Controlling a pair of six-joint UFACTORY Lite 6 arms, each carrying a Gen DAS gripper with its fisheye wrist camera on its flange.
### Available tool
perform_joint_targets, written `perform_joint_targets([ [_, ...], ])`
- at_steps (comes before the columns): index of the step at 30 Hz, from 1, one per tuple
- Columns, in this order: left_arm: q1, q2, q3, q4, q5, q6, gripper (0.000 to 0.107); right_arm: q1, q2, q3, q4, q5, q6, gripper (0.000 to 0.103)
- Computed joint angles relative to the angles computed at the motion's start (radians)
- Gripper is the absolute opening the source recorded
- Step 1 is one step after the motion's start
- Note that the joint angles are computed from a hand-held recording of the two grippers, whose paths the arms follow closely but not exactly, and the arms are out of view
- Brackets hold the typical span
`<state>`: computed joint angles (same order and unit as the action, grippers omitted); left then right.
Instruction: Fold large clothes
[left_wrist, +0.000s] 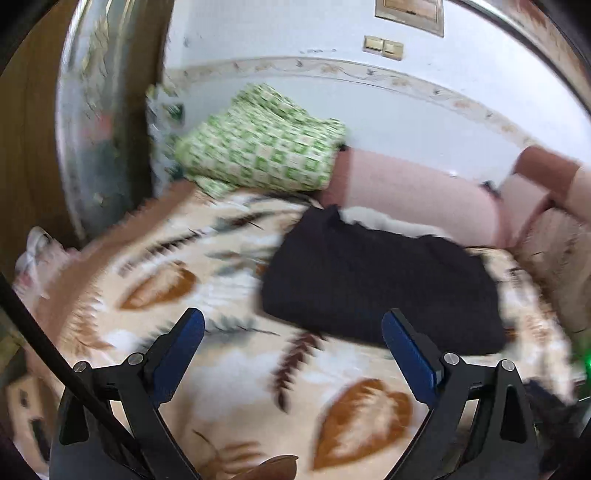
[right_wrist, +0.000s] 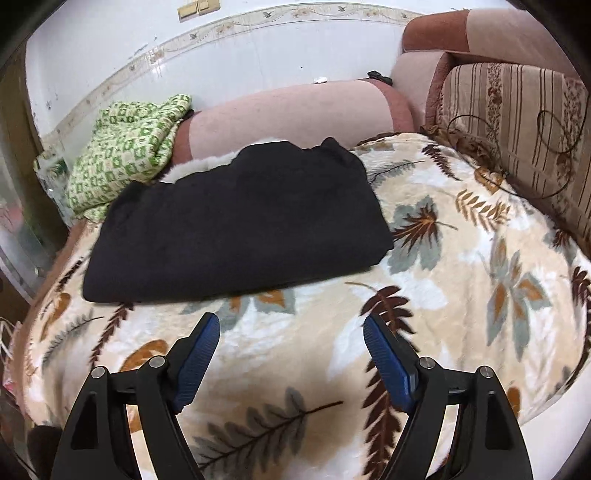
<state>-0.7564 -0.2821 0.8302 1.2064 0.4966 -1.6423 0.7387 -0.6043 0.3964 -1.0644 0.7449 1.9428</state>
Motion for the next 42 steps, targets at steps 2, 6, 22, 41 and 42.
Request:
perform_joint_targets([
  [2,-0.007,0.006,0.011,-0.058,-0.019,0.039,0.097,0.039,0.013,0.005,-0.018,0.034,0.028,0.084],
  [6,-0.112,0.139,0.102,-0.09,0.135,0.081,0.097,0.112,0.008,-0.005,-0.02,0.108,0.049,0.085],
  [22,-0.243,0.321,0.167,-0.158,0.228,0.123,0.097,0.179,0.006,-0.036,0.031,0.152,0.069,0.087],
  [41,-0.183,0.335,0.146,-0.23,0.129,0.199,0.097,0.198,0.145,0.032,0.04,0.113,0.079,0.088],
  [42,-0.183,0.336,0.145,-0.233,0.127,0.2,0.097,0.199,0.149,0.034,0.041,0.113,0.08,0.088],
])
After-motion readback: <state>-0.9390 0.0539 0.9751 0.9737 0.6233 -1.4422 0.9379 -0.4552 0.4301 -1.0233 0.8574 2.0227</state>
